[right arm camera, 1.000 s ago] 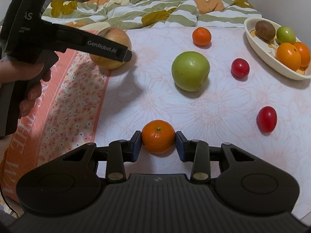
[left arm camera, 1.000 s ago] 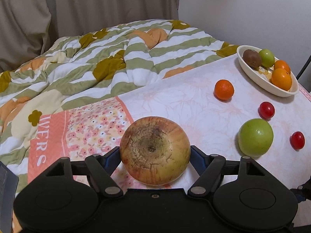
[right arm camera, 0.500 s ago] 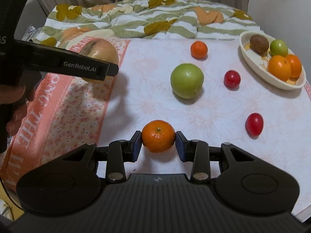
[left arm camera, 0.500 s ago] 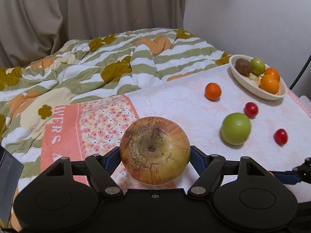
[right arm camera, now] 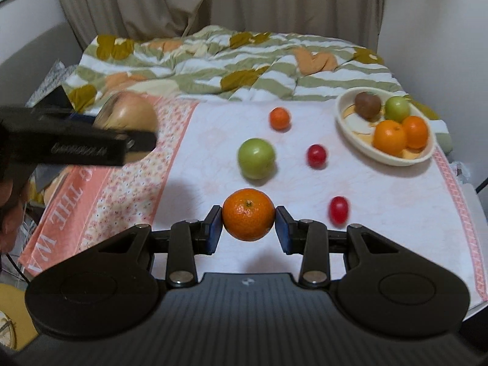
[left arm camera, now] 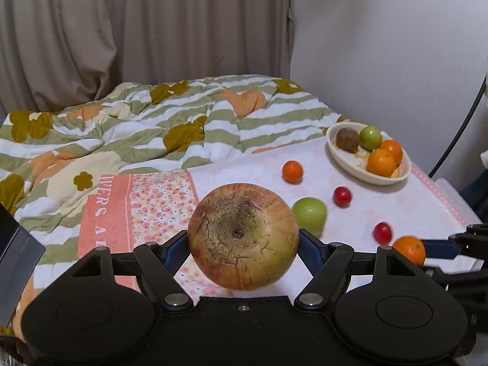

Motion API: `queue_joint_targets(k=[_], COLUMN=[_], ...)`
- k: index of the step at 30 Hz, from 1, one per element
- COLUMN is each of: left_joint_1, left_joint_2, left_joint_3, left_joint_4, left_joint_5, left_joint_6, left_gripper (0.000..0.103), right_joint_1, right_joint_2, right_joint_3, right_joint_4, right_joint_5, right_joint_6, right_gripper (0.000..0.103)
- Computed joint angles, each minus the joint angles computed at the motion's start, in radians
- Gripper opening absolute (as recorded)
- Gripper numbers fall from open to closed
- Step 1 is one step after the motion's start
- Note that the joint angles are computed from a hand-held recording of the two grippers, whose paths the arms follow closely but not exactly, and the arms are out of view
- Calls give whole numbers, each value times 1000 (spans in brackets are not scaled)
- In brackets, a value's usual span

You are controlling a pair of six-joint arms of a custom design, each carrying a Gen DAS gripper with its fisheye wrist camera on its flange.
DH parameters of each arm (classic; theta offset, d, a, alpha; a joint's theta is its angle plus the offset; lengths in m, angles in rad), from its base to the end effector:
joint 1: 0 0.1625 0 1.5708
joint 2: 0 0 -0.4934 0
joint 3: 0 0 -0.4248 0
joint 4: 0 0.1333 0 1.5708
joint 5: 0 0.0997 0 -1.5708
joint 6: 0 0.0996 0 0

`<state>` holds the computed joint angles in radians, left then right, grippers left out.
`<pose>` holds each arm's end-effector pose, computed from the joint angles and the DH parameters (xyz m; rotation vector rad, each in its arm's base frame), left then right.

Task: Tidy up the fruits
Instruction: 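Grasp the yellowish apple with the left tool while the right tool carries the mandarin, both releasing into the bowl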

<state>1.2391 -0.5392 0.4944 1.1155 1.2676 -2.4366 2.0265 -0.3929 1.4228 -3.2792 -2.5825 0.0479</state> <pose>-0.1083 -0.8150 0.3036 1.2430 2.3913 -0.5995 0.3895 -0.6837 0.0087 0.0234 -2.1564 1.0154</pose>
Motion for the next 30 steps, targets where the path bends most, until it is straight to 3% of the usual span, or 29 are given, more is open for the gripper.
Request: queue_joint_targets(k=[7, 15, 24, 30], left_joint_1=[-70, -151, -206, -219], left_joint_2=[-160, -211, -148, -46], left_joint_3=[316, 492, 496, 372], left_joint_4=[-215, -368, -423, -373], left_joint_5=[-31, -68, -92, -81], left_joint_6=[-115, -229, -318, -320], left_gripper=[78, 78, 78, 78], right_joint_1=[-8, -46, -125, -180], right_joint_2=[-123, -259, -369, -407], right_joint_3=[148, 284, 359, 366], right_joint_4=[-123, -222, -282, -293], right_joint_5=[32, 98, 168, 189], right_joint_6=[-110, -247, -391, -386], right_gripper=[53, 53, 53, 53])
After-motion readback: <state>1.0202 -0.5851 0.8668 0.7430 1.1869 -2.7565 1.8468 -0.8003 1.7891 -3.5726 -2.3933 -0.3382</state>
